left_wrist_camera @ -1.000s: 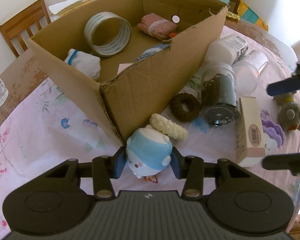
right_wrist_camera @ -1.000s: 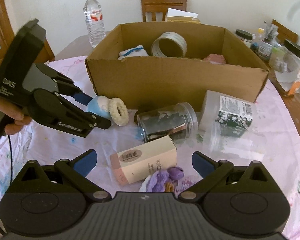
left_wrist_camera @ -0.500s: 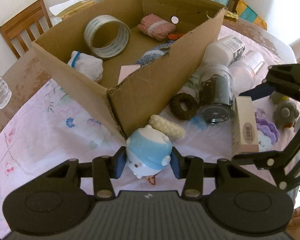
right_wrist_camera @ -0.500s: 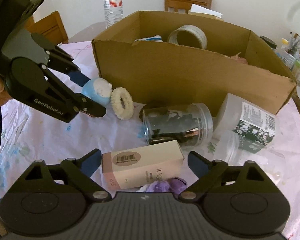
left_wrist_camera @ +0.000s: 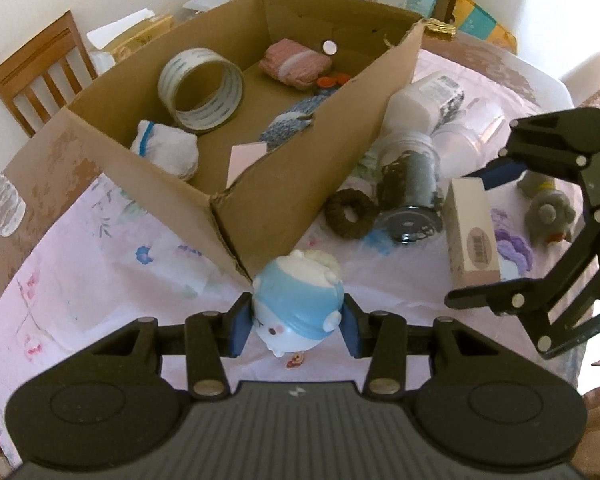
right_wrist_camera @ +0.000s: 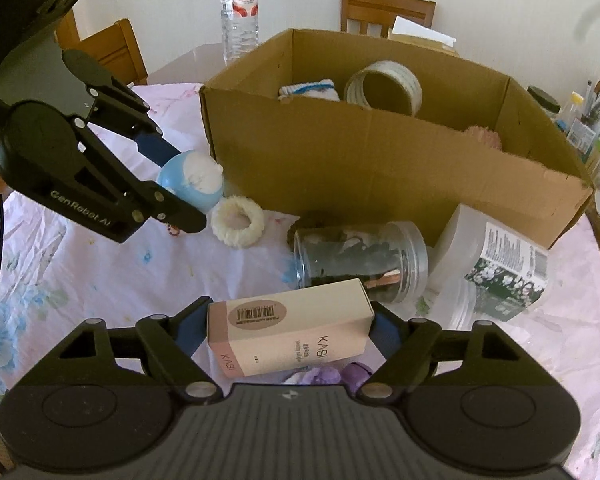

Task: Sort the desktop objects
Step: 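Grasp the blue-and-white plush figure with the left tool while the right tool grasps the cream KISS box, then carry the plush figure and KISS box over the cardboard box with both tools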

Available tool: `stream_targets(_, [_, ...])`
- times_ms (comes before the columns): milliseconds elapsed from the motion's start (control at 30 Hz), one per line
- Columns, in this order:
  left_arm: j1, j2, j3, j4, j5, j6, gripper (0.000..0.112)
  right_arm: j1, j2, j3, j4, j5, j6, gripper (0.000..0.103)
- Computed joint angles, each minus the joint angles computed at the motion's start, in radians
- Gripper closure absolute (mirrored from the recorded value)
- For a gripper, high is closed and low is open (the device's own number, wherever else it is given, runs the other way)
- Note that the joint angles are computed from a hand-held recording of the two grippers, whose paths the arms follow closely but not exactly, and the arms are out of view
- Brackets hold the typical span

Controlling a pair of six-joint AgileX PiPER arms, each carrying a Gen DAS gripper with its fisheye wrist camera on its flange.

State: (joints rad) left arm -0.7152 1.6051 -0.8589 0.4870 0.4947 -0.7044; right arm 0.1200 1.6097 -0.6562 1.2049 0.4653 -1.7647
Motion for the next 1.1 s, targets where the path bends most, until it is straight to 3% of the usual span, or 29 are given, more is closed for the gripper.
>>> stream_targets(267, [-0.032,-0.053,-0.032,-0.049,0.077,0.087,0.068,0.012,-0.066,0.005,-0.065,0.004,0.085,0.018])
stream_targets(700, [-0.070,-0.134,-0.137,-0.120,0.193,0.179,0.068,-0.023,-0.237,-0.009,-0.212,0.081,0.270,0.018])
stream_targets(1100, [-0.060,-0.128,-0.259,-0.099,0.263,0.243,0.068,-0.027,-0.268,-0.087,-0.234,0.109,0.318,0.018])
